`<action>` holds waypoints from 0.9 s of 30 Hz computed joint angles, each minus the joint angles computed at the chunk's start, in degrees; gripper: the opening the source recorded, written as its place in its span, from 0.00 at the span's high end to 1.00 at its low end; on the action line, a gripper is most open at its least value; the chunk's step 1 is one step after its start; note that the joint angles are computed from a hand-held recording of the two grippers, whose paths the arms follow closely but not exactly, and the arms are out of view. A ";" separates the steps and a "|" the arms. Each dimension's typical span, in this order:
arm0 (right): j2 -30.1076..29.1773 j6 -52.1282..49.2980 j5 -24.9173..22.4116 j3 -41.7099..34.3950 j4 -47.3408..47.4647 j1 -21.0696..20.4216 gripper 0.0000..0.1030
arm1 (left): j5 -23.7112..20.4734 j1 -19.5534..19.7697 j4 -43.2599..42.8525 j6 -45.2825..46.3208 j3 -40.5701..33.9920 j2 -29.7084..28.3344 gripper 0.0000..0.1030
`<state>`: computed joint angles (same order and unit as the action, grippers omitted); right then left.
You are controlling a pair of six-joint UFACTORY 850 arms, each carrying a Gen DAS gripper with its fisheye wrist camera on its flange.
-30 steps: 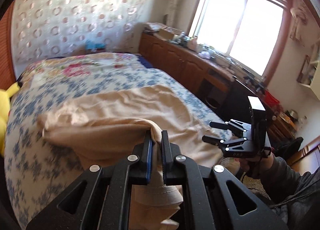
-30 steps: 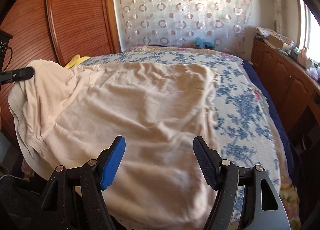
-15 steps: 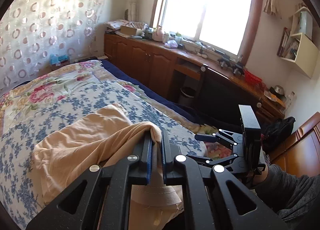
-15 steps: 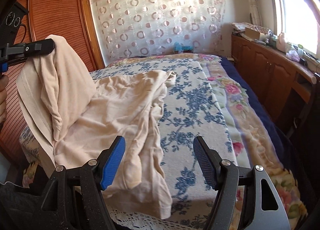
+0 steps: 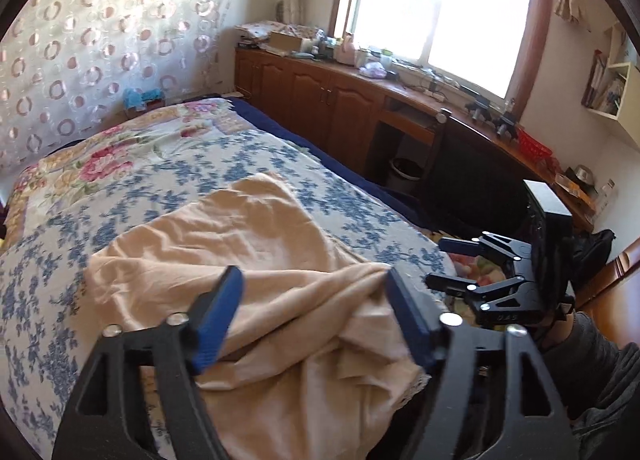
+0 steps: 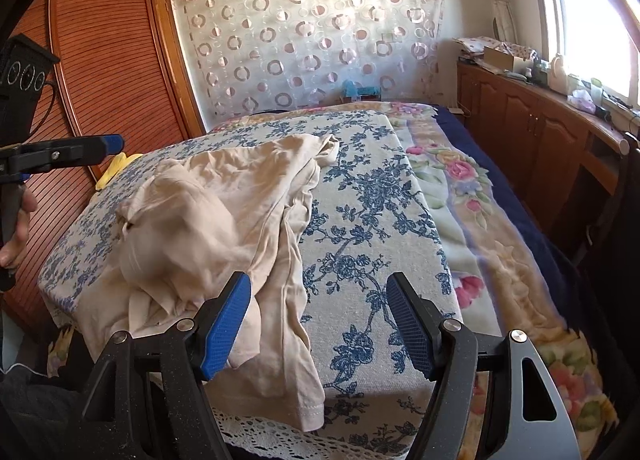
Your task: Fold small clothes
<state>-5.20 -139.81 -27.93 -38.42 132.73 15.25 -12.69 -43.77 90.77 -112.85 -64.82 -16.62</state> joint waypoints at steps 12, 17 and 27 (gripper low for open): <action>-2.42 -0.11 -0.57 -4.52 -2.90 3.67 0.30 | -9.80 1.72 4.86 -13.84 14.55 8.23 0.24; -3.37 0.31 -0.15 -7.26 -5.47 6.86 0.30 | -12.49 1.82 7.49 -20.08 19.71 11.65 0.24; -11.65 13.20 1.01 -19.74 -23.31 13.71 0.30 | -16.65 1.89 7.95 -24.54 26.44 17.37 0.24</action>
<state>-16.85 -126.61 -26.91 -58.15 109.42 28.96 -29.33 -41.87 98.72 -137.39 -38.38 0.75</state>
